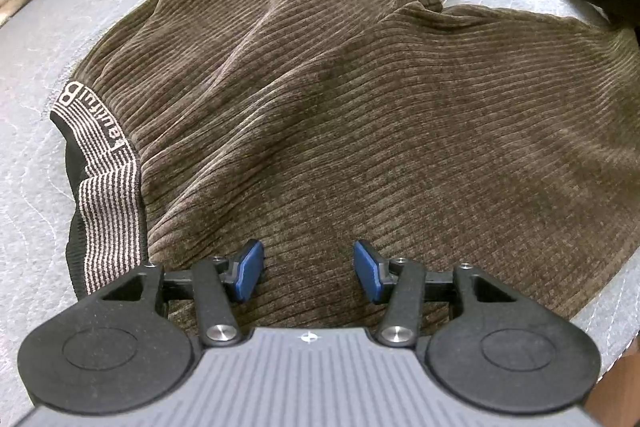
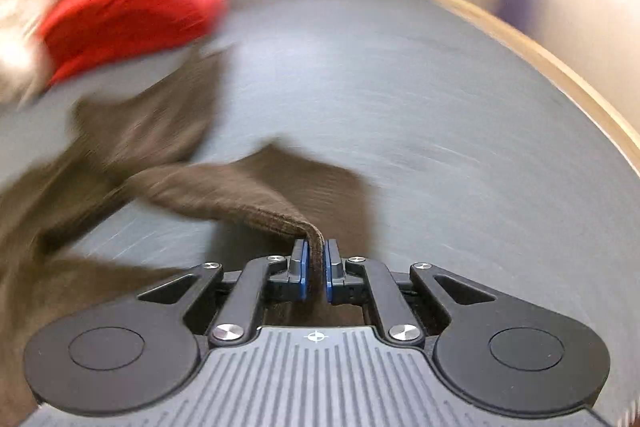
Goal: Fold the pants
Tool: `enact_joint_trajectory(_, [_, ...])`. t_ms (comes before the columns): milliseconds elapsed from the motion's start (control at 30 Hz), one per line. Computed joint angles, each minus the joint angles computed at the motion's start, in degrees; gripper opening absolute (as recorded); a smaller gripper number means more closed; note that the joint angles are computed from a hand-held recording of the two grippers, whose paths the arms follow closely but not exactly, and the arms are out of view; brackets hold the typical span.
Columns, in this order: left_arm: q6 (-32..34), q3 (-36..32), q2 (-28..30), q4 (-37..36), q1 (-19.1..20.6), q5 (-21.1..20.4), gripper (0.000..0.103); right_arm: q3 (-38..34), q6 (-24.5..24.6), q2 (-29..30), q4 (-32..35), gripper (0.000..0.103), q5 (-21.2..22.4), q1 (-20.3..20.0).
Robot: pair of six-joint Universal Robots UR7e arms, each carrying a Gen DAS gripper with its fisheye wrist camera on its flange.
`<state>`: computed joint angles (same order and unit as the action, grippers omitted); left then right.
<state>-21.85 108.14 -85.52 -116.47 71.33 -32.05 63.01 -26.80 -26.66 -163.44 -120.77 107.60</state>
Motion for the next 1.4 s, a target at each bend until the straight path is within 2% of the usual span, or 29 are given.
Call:
enact_joint_trajectory(67, [-0.47, -0.24, 0.27, 0.58, -0.11, 0.25, 0.056, 3.71, 8.58, -4.35, 0.0, 0.007, -6.49, -2.01])
enact_joint_trajectory(133, [-0.38, -0.36, 0.36, 0.68, -0.1, 0.16, 0.056, 5.89, 19.86, -7.91, 6.88, 0.0, -13.84, -4.16])
enact_joint_trajectory(200, [0.49, -0.21, 0.21, -0.08, 0.04, -0.3, 0.056, 8.64, 31.86, -11.77, 16.04, 0.0, -18.94, -7.1])
enact_joint_trajectory(233, [0.8, -0.2, 0.08, -0.26, 0.13, -0.54, 0.056, 9.96, 37.82, -13.84, 20.2, 0.001, -19.08, -8.56])
enact_joint_trajectory(267, [1.02, -0.23, 0.02, -0.36, 0.19, -0.71, 0.056, 11.6, 42.34, -16.21, 21.96, 0.004, -16.83, -10.15])
enact_joint_trajectory(300, [1.21, -0.21, -0.01, -0.44, 0.24, -0.75, 0.056, 13.0, 44.46, -18.09, 21.33, 0.004, -13.11, -11.4])
enact_joint_trajectory(333, [1.3, -0.21, 0.01, -0.41, 0.25, -0.66, 0.056, 14.44, 44.2, -19.26, 18.4, 0.004, -11.16, -12.05])
enact_joint_trajectory(400, [0.93, -0.28, 0.2, 0.08, 0.18, -0.32, 0.056, 16.42, 39.67, -20.33, 10.36, 0.009, -7.78, -12.56])
enact_joint_trajectory(433, [0.59, -0.38, 0.29, 0.44, 0.14, -0.23, 0.056, 16.47, 37.27, -20.35, 8.22, 0.02, -5.89, -12.68])
enact_joint_trajectory(467, [0.35, -0.47, 0.36, 0.61, 0.16, -0.23, 0.056, 16.11, 34.67, -20.13, 6.75, 0.036, -3.52, -12.82])
enact_joint_trajectory(533, [-0.18, -0.66, 0.49, 1.0, 0.17, -0.29, 0.056, 14.13, 30.0, -18.59, 5.22, 0.047, -0.57, -12.74])
enact_joint_trajectory(600, [-0.29, -0.82, 0.57, 1.24, 0.21, -0.3, 0.057, 11.05, 24.79, -16.57, 5.08, 0.047, 1.24, -12.38])
enact_joint_trajectory(633, [-0.31, -0.89, 0.6, 1.27, 0.27, -0.36, 0.057, 10.04, 20.38, -15.57, 4.27, 0.047, 2.06, -12.02])
enact_joint_trajectory(700, [-0.33, -1.12, 0.7, 1.43, 0.37, -0.52, 0.057, 9.49, 8.38, -14.26, 2.84, 0.047, 4.21, -11.28])
enact_joint_trajectory(800, [-0.12, -1.49, 0.84, 1.7, 0.54, -0.77, 0.057, 9.28, -9.62, -12.07, 5.49, 0.047, 2.27, -8.89])
enact_joint_trajectory(867, [0.07, -1.61, 0.94, 1.66, 0.64, -0.87, 0.057, 10.54, -21.61, -10.33, 3.8, 0.047, -2.01, -7.99])
enact_joint_trajectory(933, [-0.07, -1.72, 1.14, 1.72, 0.64, -0.75, 0.057, 12.43, -30.21, -9.6, 1.02, 0.047, -4.52, -7.84])
enact_joint_trajectory(1000, [-0.18, -1.72, 1.27, 1.88, 0.58, -0.53, 0.057, 12.95, -35.39, -8.6, -1.66, 0.047, -6.66, -7.94])
enact_joint_trajectory(1100, [-0.31, -1.8, 1.46, 1.84, 0.6, -0.44, 0.058, 13.69, -38.33, -8.63, -3.77, 0.043, -5.59, -8.31])
enact_joint_trajectory(1167, [-0.53, -1.84, 1.47, 2.02, 0.61, -0.5, 0.058, 13.98, -39.32, -9.04, -4.44, 0.01, -5.67, -8.57])
enact_joint_trajectory(1233, [-0.65, -1.87, 1.48, 2.17, 0.59, -0.43, 0.058, 13.94, -37.89, -9.83, -4.1, 0.006, -4.12, -8.78])
enact_joint_trajectory(1300, [-0.64, -1.79, 1.44, 2.09, 0.57, -0.38, 0.058, 12.79, -32.66, -10.58, -5.71, 0.006, -0.96, -8.88])
enact_joint_trajectory(1367, [-0.59, -1.79, 1.44, 2.05, 0.57, -0.41, 0.058, 10.97, -21.2, -11.81, -8.99, 0.006, 4.57, -9.83])
enact_joint_trajectory(1400, [-0.53, -1.83, 1.45, 2.08, 0.59, -0.43, 0.058, 9.9, -15.2, -12.05, -12.8, 0.005, 6.28, -10.57])
